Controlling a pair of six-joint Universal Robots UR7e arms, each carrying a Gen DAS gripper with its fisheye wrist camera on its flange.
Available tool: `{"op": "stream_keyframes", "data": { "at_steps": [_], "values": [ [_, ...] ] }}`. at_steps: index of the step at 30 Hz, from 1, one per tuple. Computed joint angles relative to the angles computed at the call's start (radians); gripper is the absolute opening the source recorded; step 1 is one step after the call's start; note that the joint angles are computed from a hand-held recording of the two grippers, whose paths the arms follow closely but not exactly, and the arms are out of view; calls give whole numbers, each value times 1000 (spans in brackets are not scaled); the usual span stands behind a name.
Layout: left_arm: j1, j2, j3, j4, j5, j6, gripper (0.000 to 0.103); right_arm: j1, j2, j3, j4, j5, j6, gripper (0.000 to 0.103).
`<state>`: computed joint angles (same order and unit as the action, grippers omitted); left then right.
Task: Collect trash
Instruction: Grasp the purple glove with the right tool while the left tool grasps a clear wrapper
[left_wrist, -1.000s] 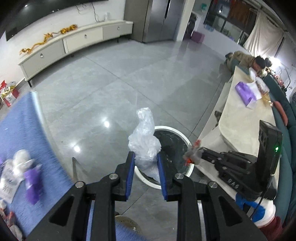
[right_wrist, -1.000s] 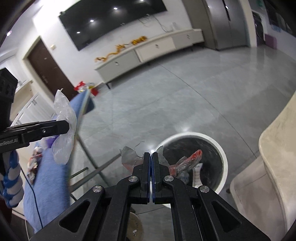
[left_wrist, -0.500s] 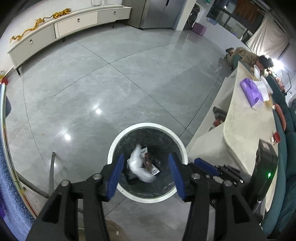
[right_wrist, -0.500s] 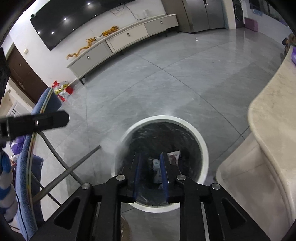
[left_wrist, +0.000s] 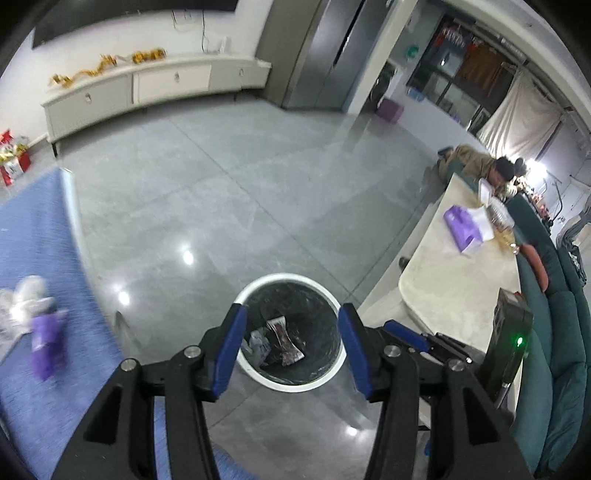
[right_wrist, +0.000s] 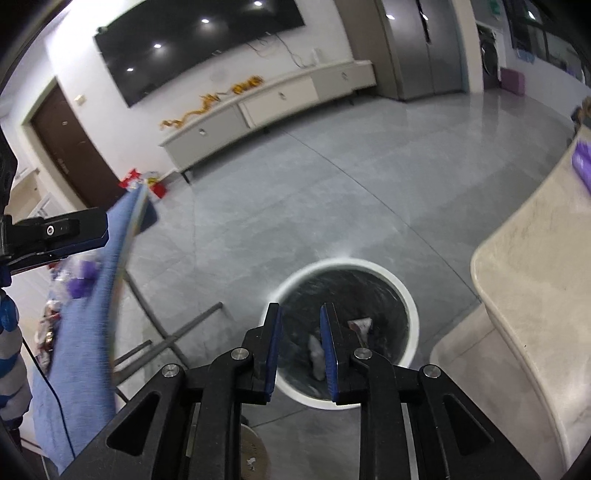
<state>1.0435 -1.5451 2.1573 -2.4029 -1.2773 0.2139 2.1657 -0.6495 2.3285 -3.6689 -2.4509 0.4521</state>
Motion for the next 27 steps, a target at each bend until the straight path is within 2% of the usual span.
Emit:
{"op": "stream_keyframes", "data": {
  "at_steps": [6,10,14,20,22,27],
  "values": [
    [31,-198,-1,67,0,65,52,139,-22,-94,124,-42,5,26],
    [89,-307,-26,103,9,136,54,219,-22,-166,192,-55,-10,29],
    [179,-388,-69,114,20,245,54,271,-5,-247,254,-58,-36,32],
    [356,-417,-167,115,-29,350,54,317,45,-371,341,-32,-70,34],
    [423,-405,-206,109,-52,383,54,321,64,-409,364,-15,-82,36],
    [536,-361,-259,89,-72,434,54,314,132,-515,418,33,-124,37]
  ]
}}
